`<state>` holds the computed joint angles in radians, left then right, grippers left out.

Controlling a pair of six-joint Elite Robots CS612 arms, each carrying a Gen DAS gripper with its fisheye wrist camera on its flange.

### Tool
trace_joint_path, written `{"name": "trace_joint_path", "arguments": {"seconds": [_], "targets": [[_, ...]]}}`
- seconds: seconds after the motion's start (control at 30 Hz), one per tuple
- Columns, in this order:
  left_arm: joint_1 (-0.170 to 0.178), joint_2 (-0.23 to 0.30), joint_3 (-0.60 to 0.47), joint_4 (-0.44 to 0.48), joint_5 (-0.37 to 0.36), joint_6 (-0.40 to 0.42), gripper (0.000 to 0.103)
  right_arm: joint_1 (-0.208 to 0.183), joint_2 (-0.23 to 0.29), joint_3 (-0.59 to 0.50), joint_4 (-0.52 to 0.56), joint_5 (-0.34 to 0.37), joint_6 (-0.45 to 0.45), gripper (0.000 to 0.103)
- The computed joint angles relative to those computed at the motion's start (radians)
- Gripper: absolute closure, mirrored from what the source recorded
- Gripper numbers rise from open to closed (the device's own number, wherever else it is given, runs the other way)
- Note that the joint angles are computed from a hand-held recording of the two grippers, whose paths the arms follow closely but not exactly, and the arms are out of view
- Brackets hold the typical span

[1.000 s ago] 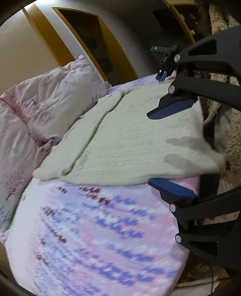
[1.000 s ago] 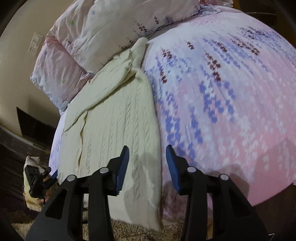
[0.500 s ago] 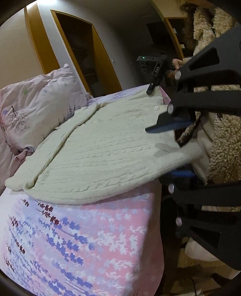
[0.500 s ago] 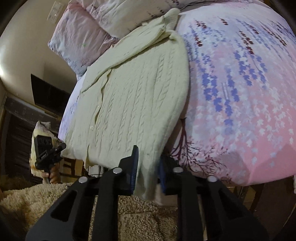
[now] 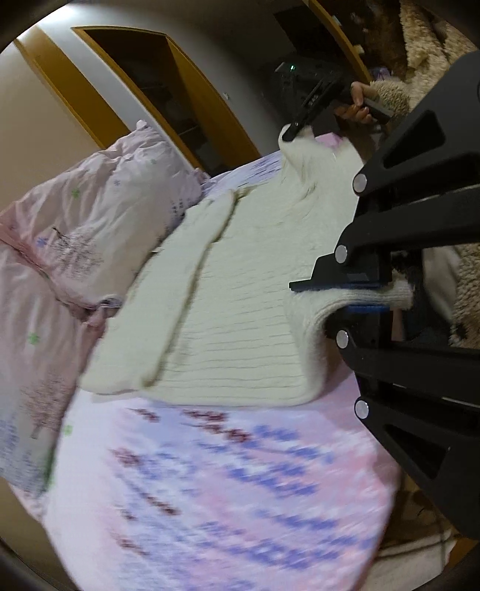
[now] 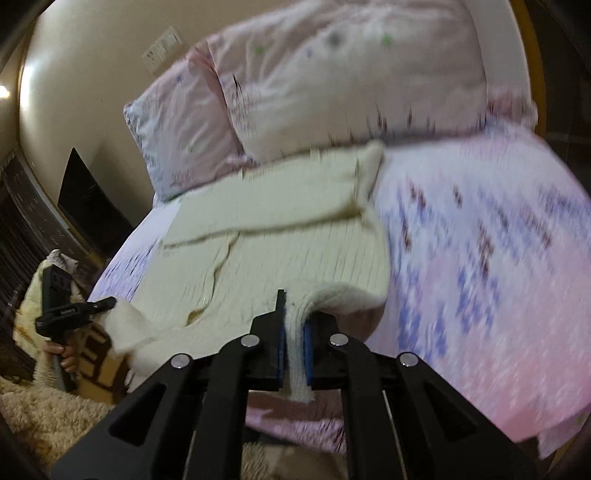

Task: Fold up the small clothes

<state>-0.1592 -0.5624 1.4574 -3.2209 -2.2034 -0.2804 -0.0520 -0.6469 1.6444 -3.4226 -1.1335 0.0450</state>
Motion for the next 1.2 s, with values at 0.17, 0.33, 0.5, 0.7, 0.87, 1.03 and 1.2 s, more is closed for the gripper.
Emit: {"name": "trace_joint_path", "arguments": {"seconds": [0.17, 0.33, 0.5, 0.7, 0.87, 1.03, 1.2], "targets": [[-0.007, -0.01, -0.028, -0.042, 0.057, 0.024, 0.098, 0.013, 0.016, -0.033, -0.115, -0.044, 0.011, 0.096], [-0.017, -0.01, -0.063, -0.078, 0.12, 0.054, 0.098, 0.021, 0.038, -0.081, -0.207, -0.067, 0.052, 0.096], [-0.026, 0.014, -0.139, -0.09, 0.175, 0.058, 0.098, 0.032, 0.067, -0.161, -0.255, -0.107, 0.085, 0.096], [-0.031, 0.101, -0.335, -0.053, 0.218, 0.01, 0.098, 0.043, 0.127, -0.31, -0.214, -0.155, 0.171, 0.096], [-0.033, 0.224, -0.566, 0.097, 0.242, -0.069, 0.098, 0.049, 0.217, -0.501, -0.019, -0.207, 0.282, 0.096], [-0.035, 0.355, -0.802, 0.306, 0.249, -0.153, 0.098, 0.053, 0.311, -0.693, 0.256, -0.257, 0.385, 0.096], [-0.035, 0.434, -0.952, 0.429, 0.228, -0.193, 0.098, 0.05, 0.365, -0.801, 0.397, -0.263, 0.457, 0.096]]}}
